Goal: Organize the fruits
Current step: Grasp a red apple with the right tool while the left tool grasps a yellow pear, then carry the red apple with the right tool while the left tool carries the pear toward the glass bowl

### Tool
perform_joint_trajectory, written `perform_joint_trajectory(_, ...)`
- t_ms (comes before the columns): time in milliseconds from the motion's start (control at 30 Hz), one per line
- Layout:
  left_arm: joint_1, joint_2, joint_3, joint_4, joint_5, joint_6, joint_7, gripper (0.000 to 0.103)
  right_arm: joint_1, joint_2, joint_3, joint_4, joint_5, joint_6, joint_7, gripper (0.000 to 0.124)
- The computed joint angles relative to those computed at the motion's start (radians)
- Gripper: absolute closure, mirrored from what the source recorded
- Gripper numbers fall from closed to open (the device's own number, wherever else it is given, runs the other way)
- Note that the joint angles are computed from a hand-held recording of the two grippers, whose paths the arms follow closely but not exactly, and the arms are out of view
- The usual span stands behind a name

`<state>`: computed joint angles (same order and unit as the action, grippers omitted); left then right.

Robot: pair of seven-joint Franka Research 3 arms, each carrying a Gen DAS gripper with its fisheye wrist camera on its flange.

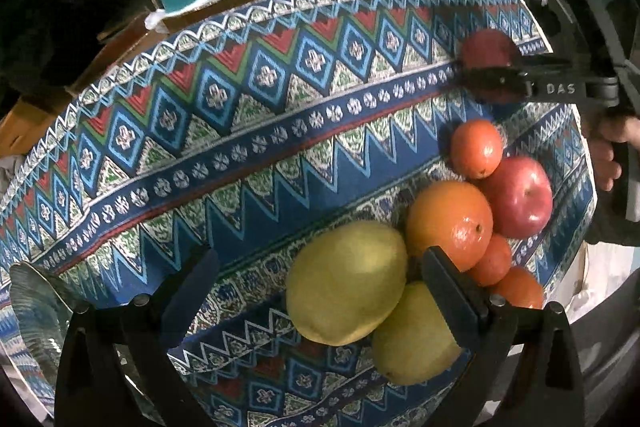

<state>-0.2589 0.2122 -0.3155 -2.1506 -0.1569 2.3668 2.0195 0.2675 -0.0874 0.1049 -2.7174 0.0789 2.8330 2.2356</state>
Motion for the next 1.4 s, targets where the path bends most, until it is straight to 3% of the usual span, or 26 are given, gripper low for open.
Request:
perform_joint_trajectory(367, 0.007, 0.006, 0.000, -0.034, -0.006, -0.005, 0.036, 0.001, -0.012, -0.153, 0.048, -0.086, -0.010, -0.017, 0.084, 0.052)
perform_joint_trajectory(633, 0.025, 0.023, -0.021, -0.044, -0.094, -0.028, 0.102, 0.033, -0.006, -0.295, 0.093, -0.138, -0.014, -0.074, 0.117, 0.052)
perform_joint_trajectory(800, 0.005, -0.004, -0.024, -0.089, -0.089, 0.038, 0.113, 0.034, -0.005, -0.330, 0.119, -0.136, -0.035, -0.122, 0.137, 0.052)
perform_joint_trajectory(967, -0.014, -0.016, -0.025, -0.122, -0.066, 0.108, 0.095, 0.034, -0.006, -0.269, 0.139, -0.096, -0.085, -0.116, 0.165, 0.052)
perform_joint_trajectory(1400, -0.021, -0.131, -0.006, -0.226, -0.103, 0.189, 0.136, 0.034, 0.002, -0.309, 0.176, -0.077, -0.177, -0.148, 0.253, 0.052)
